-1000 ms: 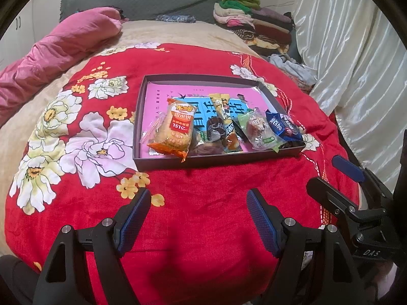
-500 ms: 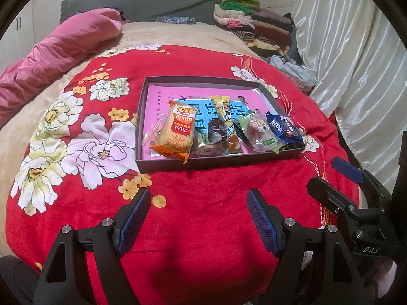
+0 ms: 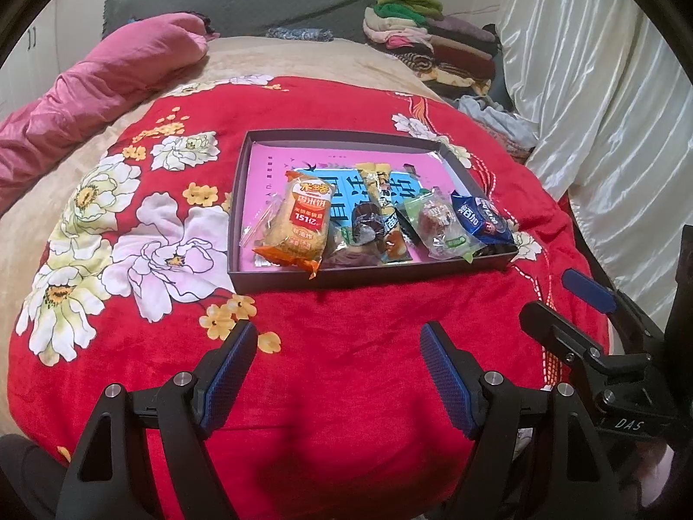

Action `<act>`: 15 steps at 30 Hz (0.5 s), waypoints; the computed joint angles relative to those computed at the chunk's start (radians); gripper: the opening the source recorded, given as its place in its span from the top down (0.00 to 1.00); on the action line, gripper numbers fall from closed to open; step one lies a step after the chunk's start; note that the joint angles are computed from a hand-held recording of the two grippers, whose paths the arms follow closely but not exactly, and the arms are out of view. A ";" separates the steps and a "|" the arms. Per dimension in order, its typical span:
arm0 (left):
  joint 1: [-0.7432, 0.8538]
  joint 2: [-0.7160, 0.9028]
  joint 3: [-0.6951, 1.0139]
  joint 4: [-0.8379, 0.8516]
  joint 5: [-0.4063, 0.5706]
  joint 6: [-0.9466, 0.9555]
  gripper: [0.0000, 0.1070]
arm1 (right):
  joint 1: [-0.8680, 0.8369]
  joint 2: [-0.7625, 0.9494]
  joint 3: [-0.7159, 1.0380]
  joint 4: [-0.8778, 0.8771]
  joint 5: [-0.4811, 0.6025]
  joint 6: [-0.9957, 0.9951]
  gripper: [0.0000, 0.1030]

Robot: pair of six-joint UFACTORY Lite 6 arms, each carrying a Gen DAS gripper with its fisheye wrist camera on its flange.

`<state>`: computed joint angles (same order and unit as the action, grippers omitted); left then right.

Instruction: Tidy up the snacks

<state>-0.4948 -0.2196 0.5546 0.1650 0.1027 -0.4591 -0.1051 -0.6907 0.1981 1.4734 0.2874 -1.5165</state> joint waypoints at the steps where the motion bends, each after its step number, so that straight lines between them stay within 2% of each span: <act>1: -0.002 0.001 0.001 0.026 0.001 -0.025 0.26 | 0.000 0.000 -0.001 0.008 0.000 -0.008 0.01; 10: -0.009 0.004 0.005 0.091 0.002 -0.095 0.26 | -0.002 0.005 0.000 0.018 0.001 -0.017 0.01; 12: -0.011 0.002 0.005 0.179 0.002 -0.184 0.26 | -0.002 0.006 0.000 0.019 0.001 -0.017 0.01; 15: -0.009 0.007 0.007 0.206 0.004 -0.212 0.26 | -0.001 0.008 0.000 0.022 -0.002 -0.018 0.01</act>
<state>-0.5040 -0.2130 0.5615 0.3706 0.1062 -0.6711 -0.1058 -0.6831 0.1979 1.4953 0.2857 -1.5345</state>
